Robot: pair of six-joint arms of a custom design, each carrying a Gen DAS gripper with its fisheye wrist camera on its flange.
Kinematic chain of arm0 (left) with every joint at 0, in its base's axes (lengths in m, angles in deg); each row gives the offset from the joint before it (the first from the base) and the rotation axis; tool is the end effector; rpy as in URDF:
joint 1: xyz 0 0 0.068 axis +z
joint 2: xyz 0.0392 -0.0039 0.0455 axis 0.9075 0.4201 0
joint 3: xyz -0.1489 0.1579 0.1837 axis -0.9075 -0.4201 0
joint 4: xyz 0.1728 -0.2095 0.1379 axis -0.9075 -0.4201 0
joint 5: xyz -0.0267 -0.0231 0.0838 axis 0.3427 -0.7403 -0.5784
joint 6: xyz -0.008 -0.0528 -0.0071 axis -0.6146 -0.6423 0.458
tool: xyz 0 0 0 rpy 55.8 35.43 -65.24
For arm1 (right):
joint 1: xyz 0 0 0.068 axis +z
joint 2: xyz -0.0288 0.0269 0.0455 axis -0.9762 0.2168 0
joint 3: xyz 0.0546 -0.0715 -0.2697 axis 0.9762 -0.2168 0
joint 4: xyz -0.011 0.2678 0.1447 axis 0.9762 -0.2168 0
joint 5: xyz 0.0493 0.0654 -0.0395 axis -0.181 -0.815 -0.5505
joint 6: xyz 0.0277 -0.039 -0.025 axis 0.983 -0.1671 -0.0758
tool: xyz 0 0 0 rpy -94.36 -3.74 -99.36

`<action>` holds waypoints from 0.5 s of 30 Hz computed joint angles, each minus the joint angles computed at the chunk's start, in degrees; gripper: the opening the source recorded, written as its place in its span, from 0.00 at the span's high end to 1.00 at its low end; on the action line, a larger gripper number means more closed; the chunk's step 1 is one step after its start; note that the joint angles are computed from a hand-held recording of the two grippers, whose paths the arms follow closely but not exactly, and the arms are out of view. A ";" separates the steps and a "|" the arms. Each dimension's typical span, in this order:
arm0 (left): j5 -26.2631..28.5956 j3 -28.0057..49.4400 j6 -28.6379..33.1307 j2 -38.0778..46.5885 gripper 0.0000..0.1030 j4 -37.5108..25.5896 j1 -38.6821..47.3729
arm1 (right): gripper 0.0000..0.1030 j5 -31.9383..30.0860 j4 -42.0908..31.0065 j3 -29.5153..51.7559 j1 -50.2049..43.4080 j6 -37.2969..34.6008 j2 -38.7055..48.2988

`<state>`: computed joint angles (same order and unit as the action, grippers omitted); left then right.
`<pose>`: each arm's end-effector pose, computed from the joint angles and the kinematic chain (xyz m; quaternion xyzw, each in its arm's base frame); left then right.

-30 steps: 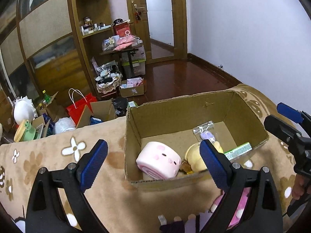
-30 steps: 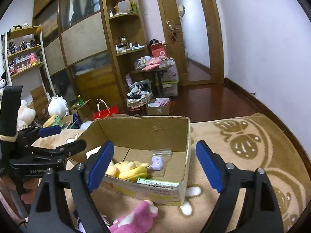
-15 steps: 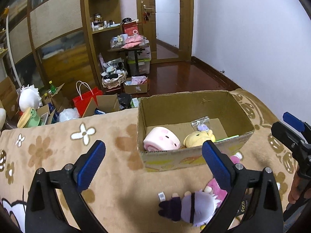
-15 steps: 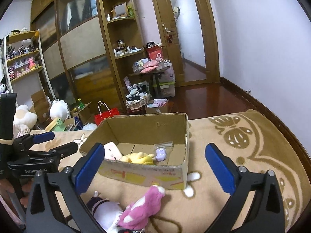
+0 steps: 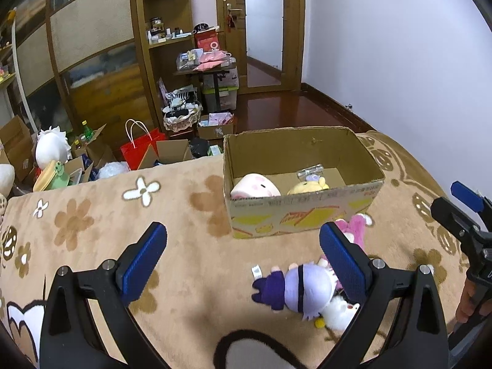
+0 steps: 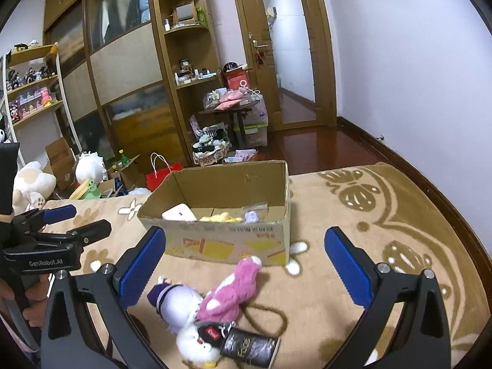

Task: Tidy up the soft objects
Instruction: 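Withdraw both open tools from the box, then move the left tool toward the purple-white plush doll while the right tool approaches the black Face packet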

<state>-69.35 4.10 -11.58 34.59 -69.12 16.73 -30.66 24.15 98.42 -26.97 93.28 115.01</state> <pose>0.2239 -0.2399 0.2905 0.2463 0.8847 -0.0966 0.3837 0.1189 0.0988 0.2731 0.1991 0.8256 -0.0052 0.5280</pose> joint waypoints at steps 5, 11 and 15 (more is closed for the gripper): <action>0.00 -0.63 -1.03 -0.96 0.04 -1.84 -0.50 | 0.00 2.27 -6.67 1.02 5.19 9.45 2.22; 0.37 -1.00 -1.49 -1.54 0.04 -3.03 -1.02 | 0.00 2.57 -11.54 1.27 8.97 17.32 4.82; 0.57 -0.98 -1.59 -0.87 0.04 -3.48 -1.09 | 0.00 2.33 -12.16 1.01 10.05 19.61 5.62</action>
<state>-68.78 3.12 -13.17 33.71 -72.61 15.64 -28.33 11.99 99.43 -16.91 112.89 120.62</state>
